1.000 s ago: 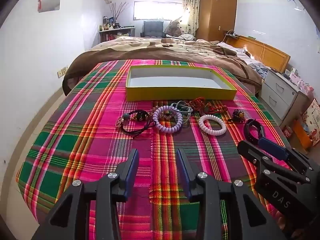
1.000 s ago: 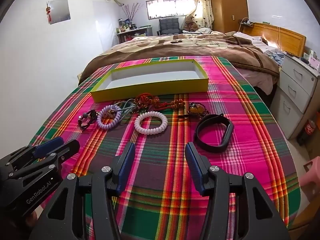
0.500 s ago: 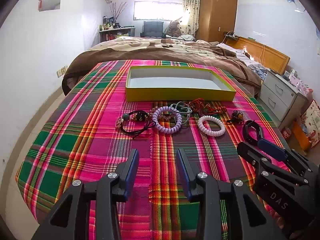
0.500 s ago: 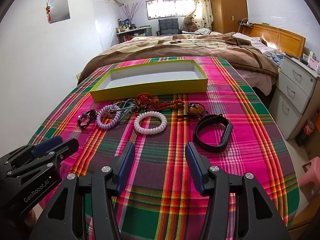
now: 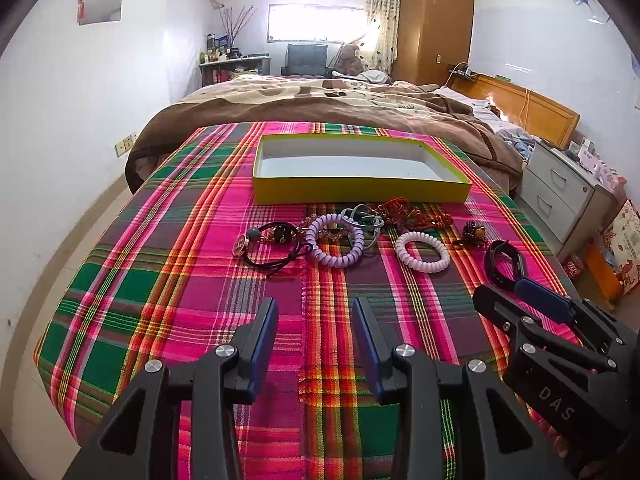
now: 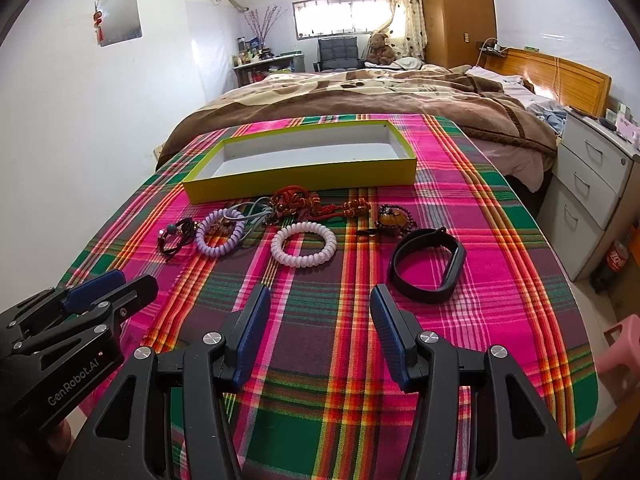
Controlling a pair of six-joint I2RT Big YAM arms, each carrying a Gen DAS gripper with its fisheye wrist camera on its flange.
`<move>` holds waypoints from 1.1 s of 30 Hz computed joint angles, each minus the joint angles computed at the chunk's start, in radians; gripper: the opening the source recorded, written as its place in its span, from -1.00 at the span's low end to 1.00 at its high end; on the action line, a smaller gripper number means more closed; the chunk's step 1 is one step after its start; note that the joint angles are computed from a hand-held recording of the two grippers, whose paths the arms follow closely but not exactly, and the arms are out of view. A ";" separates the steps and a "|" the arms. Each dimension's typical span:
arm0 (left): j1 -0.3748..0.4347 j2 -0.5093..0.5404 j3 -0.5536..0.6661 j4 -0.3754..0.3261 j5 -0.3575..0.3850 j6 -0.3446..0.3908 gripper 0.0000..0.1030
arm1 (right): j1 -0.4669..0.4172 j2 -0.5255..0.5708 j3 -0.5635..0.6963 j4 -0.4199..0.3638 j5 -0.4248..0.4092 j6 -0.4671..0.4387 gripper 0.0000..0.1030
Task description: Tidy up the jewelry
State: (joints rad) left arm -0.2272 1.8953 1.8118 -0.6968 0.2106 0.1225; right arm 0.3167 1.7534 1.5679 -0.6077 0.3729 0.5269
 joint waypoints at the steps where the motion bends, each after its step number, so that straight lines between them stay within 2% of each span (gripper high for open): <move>1: 0.000 0.000 0.001 0.000 -0.001 0.001 -0.26 | 0.000 0.000 -0.001 0.001 0.000 0.000 0.02; 33: -0.001 -0.011 -0.009 -0.002 -0.006 0.002 -0.26 | 0.003 -0.006 -0.004 -0.001 0.003 0.000 0.02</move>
